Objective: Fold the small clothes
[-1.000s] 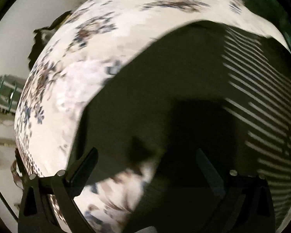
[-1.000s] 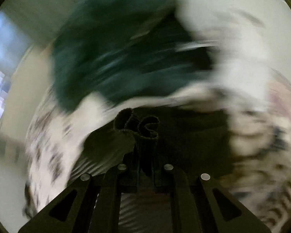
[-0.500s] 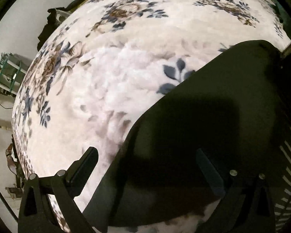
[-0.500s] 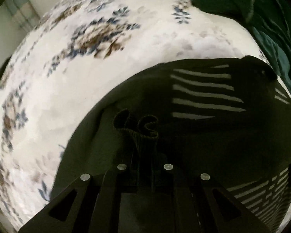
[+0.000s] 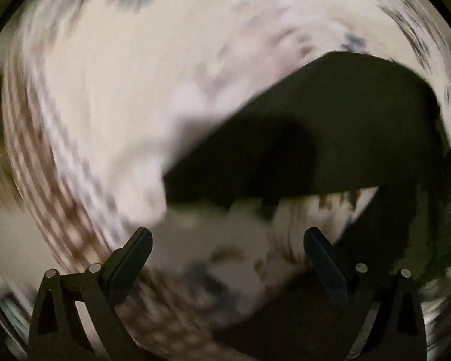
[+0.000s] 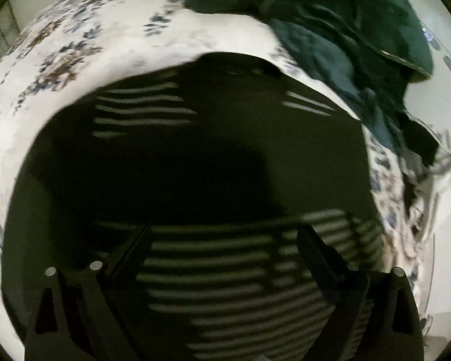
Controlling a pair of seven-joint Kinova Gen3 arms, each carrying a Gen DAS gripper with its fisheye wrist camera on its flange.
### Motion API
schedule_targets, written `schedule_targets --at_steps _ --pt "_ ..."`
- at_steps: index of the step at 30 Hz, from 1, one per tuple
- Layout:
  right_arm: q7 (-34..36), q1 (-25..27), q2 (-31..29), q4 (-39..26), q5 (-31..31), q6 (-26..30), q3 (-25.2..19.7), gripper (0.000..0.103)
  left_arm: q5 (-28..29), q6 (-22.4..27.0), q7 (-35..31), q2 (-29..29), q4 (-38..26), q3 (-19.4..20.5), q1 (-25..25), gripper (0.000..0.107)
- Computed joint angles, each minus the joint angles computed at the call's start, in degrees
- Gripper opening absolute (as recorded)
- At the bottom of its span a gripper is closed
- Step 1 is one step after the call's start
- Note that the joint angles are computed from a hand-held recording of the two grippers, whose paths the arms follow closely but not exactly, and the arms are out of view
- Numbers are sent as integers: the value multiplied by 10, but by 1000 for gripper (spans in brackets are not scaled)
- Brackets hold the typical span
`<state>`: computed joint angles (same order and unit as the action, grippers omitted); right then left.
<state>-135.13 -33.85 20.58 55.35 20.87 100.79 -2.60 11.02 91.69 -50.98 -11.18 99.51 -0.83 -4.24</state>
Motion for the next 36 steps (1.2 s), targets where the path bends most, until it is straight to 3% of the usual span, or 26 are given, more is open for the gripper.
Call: schedule_targets --at_steps 2,4,8,12,14,18,21,23,25,26,27,31,34,36 --pt "-8 7 -32 44 -8 -9 -2 98 44 -34 25 -33 53 -51 -2 102" --pt "-18 17 -57 82 -20 -10 -10 99 59 -79 37 -50 88 -68 -6 101" --pt "-34 48 -96 154 -67 -23 -23 99 -10 -99 53 -5 66 -17 -45 88" --pt "-44 65 -127 196 -84 -28 -37 99 -91 -91 79 11 21 6 -108 88" --pt "-45 70 -139 211 -83 -34 -44 99 -92 -86 56 2 7 -9 -124 88" --pt "-41 83 -159 238 -104 -45 -52 99 -9 -81 43 -26 32 -99 -48 88" --pt "-46 91 -175 261 -130 -52 -57 99 46 -126 89 -37 88 -142 14 88" --pt "-53 96 -182 275 -142 -54 -60 99 40 -172 135 -35 104 -117 8 88" --pt "-57 98 -188 289 -144 -50 -64 99 0 -196 182 -26 87 -64 -25 72" --pt "-59 98 -192 297 -142 -47 -66 99 -24 -193 196 -17 71 -38 -39 36" --pt "-59 100 -196 303 -141 -42 -67 99 -47 -194 201 -3 45 -11 -55 8" --pt "-56 114 -218 329 -149 -36 -65 99 -139 -208 189 31 -48 52 -46 7" --pt "-48 132 -237 346 -157 -37 -58 99 -205 -222 155 53 -103 68 18 7" --pt "-38 153 -252 358 -164 -39 -47 99 -240 -223 157 68 -144 105 57 7"
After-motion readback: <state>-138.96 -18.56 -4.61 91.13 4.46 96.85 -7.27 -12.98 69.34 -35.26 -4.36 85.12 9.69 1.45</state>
